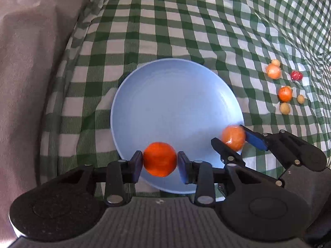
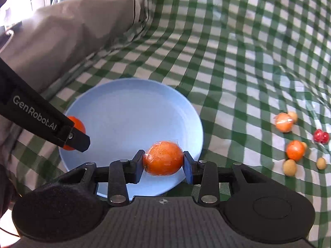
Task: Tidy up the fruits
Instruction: 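Carry both oranges over the blue plate and open both tools to release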
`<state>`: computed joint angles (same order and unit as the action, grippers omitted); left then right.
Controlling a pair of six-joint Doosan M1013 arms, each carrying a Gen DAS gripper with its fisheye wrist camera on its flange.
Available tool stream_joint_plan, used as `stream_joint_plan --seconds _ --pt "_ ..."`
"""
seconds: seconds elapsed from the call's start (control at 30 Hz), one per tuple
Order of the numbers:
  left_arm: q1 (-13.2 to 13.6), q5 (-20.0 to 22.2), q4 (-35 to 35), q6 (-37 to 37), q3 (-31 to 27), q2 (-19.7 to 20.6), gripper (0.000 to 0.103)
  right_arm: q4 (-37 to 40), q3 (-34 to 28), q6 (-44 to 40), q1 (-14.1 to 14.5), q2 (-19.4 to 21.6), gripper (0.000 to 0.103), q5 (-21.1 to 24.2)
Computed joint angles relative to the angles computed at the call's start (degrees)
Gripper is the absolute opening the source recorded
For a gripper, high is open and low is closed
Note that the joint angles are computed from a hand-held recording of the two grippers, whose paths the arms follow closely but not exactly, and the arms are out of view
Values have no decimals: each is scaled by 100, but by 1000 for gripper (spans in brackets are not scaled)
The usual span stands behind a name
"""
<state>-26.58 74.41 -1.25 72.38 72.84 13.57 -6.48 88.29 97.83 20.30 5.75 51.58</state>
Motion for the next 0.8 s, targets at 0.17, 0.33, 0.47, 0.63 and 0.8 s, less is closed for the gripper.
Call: stream_joint_plan --seconds 0.17,0.33,0.47,0.63,0.8 --pt "40 -463 6 -135 103 -260 103 -341 62 503 -28 -119 80 -218" --pt "14 -452 418 -577 299 -643 103 -608 152 1059 -68 -473 88 27" --pt "-86 -216 607 -851 509 -940 103 -599 299 1356 -42 -836 91 224" --pt "-305 -190 787 -856 843 -1229 103 -801 474 1701 155 -1186 92 330" --pt "-417 -350 827 -854 1010 -1361 103 -1094 513 1812 320 -1281 92 222"
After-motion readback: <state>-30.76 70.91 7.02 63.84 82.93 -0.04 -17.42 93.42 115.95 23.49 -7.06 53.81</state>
